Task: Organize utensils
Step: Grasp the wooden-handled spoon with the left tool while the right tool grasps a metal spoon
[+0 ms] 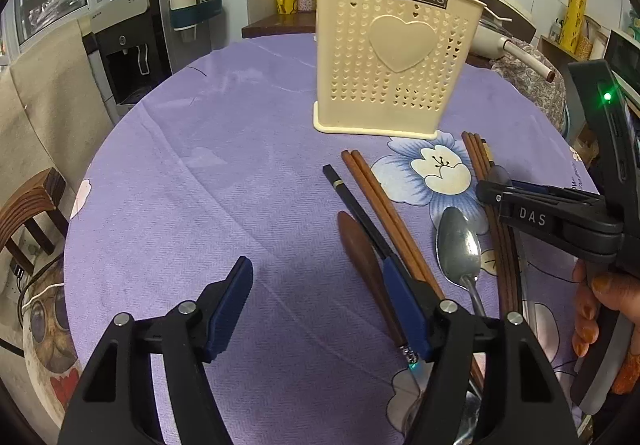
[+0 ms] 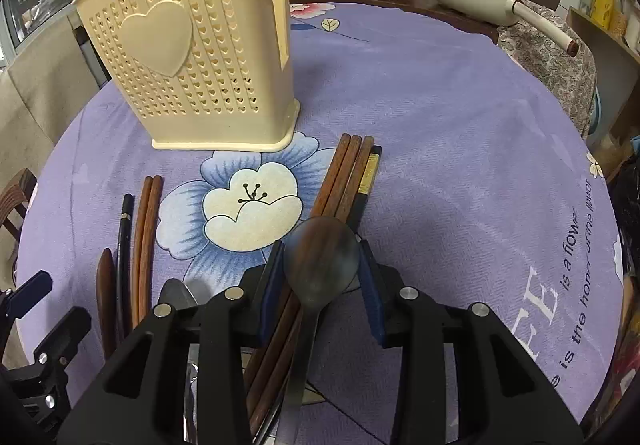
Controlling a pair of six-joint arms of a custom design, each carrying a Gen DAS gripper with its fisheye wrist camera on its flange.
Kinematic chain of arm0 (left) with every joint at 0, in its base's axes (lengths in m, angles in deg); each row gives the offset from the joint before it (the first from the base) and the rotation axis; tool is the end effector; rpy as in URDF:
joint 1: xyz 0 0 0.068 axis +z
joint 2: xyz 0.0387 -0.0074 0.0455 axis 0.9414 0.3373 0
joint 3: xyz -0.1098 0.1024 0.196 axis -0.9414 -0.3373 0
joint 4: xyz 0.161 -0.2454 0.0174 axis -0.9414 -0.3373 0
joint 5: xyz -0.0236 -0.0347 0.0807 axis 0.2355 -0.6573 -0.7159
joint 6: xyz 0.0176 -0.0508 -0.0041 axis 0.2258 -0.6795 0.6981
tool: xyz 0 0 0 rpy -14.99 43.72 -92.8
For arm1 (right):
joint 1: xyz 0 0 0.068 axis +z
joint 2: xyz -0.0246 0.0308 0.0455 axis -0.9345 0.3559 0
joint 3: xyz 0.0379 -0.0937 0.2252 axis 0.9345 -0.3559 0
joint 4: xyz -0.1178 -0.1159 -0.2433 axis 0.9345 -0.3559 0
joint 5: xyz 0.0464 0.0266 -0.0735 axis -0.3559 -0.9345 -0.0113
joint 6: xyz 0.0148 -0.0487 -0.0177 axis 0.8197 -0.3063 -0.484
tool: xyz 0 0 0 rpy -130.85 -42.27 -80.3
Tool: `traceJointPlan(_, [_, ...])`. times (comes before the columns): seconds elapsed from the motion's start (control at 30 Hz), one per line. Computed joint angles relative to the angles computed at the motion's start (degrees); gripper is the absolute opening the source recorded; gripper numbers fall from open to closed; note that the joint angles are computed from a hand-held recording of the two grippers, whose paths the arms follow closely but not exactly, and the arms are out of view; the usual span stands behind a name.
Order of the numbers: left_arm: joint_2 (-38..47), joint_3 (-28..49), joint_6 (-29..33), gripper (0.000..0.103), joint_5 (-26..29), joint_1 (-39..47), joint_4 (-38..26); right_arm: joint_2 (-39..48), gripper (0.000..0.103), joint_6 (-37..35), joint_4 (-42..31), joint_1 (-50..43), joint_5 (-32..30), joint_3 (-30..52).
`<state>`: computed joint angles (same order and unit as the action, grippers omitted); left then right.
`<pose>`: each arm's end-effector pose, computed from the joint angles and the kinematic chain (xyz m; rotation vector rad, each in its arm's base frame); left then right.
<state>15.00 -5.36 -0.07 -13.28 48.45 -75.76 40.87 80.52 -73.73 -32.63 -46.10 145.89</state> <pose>0.2652 -0.0981 0.1689 0.0304 2.4467 -0.0256 0.3612 0.2562 0.1583 -0.0592 2.5353 0.1164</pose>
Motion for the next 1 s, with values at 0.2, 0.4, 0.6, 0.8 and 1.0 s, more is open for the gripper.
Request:
traceJointPlan(0.2, [4.3, 3.7, -1.9, 0.047, 2.9, 0.2, -2.7, -1.3, 0.037, -0.8, 1.1, 0.6, 0.3, -1.4])
traceJointPlan(0.4, [8.4, 6.9, -3.6, 0.039, 2.8, -0.7, -4.7, -1.5, 0.037, -1.3, 1.8, 0.9, 0.1, -1.9])
traceJointPlan(0.6, [11.5, 9.7, -4.7, 0.027, 0.3, -1.9, -5.8, -2.2, 0.037, -1.5, 2.5, 0.9, -0.5, -2.8])
traceJointPlan(0.8, [13.8, 12.0, -5.6, 0.020, 0.9, -1.0, -5.9, -2.6, 0.037, -1.8, 3.3, 0.5, -1.2, -3.4])
traceJointPlan(1.0, [13.8, 12.4, -6.6, 0.018, 4.0, 0.5, -5.6, -4.6, 0.037, -2.2, 4.9, 0.3, -1.7, -5.1])
